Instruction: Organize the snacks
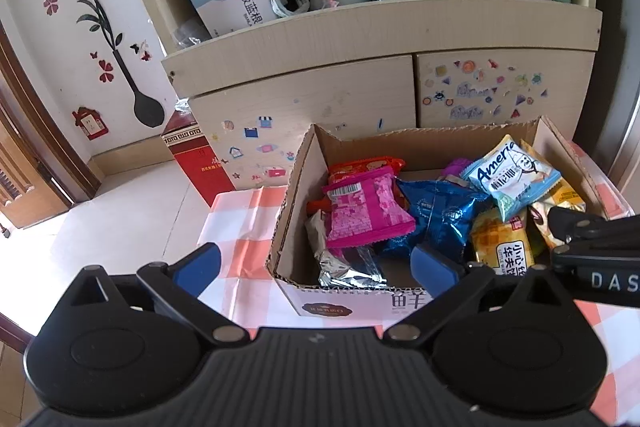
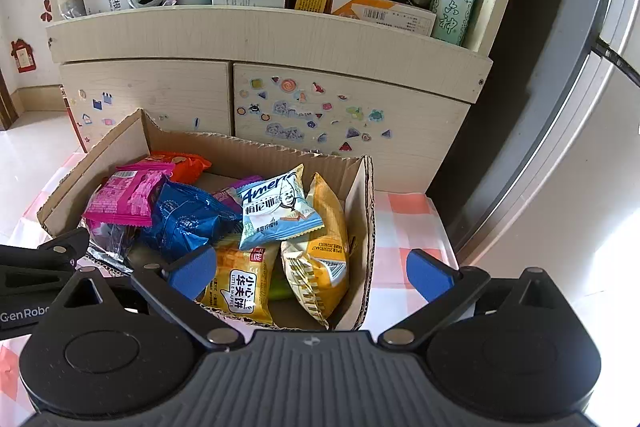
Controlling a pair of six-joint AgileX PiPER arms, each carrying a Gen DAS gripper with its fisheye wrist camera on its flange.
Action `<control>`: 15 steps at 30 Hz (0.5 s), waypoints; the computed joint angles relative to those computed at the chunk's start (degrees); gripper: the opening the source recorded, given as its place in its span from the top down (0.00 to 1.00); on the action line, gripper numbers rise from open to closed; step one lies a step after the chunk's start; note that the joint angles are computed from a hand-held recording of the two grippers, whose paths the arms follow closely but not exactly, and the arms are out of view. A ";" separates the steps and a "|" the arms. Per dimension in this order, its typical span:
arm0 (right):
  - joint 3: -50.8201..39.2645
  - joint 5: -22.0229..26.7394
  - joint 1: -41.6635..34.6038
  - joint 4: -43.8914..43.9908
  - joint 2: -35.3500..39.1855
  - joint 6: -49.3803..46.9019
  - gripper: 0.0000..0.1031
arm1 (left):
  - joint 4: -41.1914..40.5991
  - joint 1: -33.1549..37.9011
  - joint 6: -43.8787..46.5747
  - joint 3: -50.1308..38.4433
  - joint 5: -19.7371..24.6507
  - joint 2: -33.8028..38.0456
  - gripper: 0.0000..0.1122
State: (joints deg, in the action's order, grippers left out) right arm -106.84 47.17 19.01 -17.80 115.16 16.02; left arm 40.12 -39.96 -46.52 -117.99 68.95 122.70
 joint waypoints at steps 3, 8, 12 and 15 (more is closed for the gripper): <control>-0.15 0.09 -0.01 0.18 0.14 -0.17 0.00 | -0.15 0.10 0.19 0.03 0.06 -0.04 0.10; -0.13 0.05 0.07 -0.01 0.14 -0.23 0.00 | 0.20 -0.04 0.21 -0.22 0.56 0.08 0.11; 0.02 -0.01 0.17 0.05 0.01 -0.26 0.00 | 0.50 -0.19 0.02 0.15 0.57 -0.20 0.11; 0.19 -0.08 0.18 0.29 -0.18 -0.43 0.00 | 0.37 -0.11 -0.06 0.42 0.48 -0.42 0.11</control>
State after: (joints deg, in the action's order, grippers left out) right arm -106.64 47.09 19.19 -17.51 114.98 15.59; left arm 40.49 -40.07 -46.58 -117.57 69.43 122.29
